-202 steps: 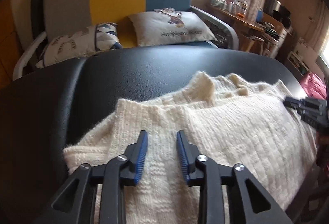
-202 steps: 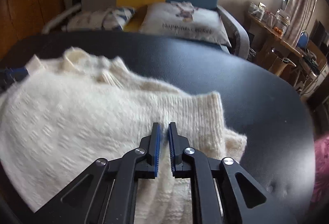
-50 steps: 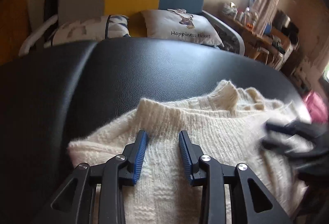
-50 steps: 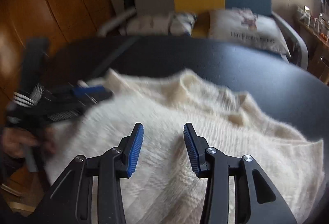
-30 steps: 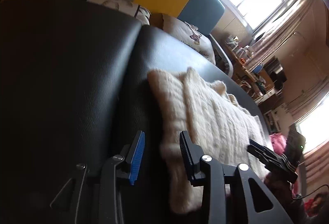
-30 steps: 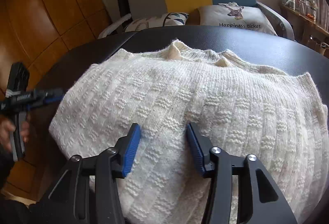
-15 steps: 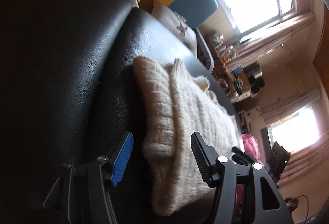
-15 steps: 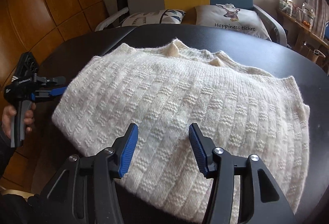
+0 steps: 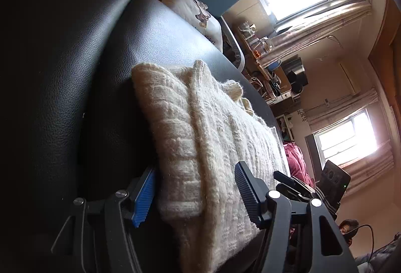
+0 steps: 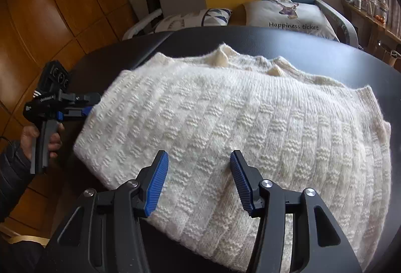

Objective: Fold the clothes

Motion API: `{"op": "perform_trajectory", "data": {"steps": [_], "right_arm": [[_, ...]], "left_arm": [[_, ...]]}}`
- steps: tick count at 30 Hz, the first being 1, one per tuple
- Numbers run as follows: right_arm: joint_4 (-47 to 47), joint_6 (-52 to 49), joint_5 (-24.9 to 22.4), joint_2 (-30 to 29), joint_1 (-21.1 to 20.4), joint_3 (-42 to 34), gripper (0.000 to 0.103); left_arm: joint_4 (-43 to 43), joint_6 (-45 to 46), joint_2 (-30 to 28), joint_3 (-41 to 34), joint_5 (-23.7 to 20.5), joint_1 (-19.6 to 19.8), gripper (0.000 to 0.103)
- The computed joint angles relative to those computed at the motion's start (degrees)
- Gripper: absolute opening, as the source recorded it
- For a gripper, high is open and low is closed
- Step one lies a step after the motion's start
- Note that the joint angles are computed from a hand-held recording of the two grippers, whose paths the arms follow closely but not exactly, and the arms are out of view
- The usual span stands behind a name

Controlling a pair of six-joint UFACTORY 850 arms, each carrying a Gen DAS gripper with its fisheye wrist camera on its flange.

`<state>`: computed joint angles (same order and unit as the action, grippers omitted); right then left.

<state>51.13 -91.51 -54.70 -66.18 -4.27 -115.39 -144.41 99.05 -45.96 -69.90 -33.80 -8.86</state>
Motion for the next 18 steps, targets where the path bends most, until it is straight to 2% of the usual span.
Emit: {"op": "perform_trajectory", "data": {"steps": [4,6,8,10,14,18], "right_arm": [[-1.51,-0.66,3.55,0.34,0.62,1.67,0.056],[-1.01,-3.03,5.25,1.54,0.84,3.75,0.063],[0.05,-4.53,5.37,2.32,0.59,4.66,0.063],[1.86,-4.41,3.84,2.47,-0.41,3.80,0.063],[4.87,-4.54,10.34,2.93,-2.66,2.93,0.063],[-4.27,8.22,14.37,-1.87,-3.83,-3.98,0.063]], "left_arm": [[-3.93,5.01,-0.12,-1.75,5.12,-1.50,0.061],[-8.72,10.26,0.09,-2.68,9.49,-2.87,0.055],[-13.41,15.20,0.13,-3.94,14.15,-4.10,0.046],[-14.23,15.68,0.09,-4.16,14.65,-4.42,0.045],[-12.82,11.76,0.03,-3.45,12.82,-4.09,0.048],[-13.25,11.72,-0.04,-3.36,12.48,-4.09,0.050]]}}
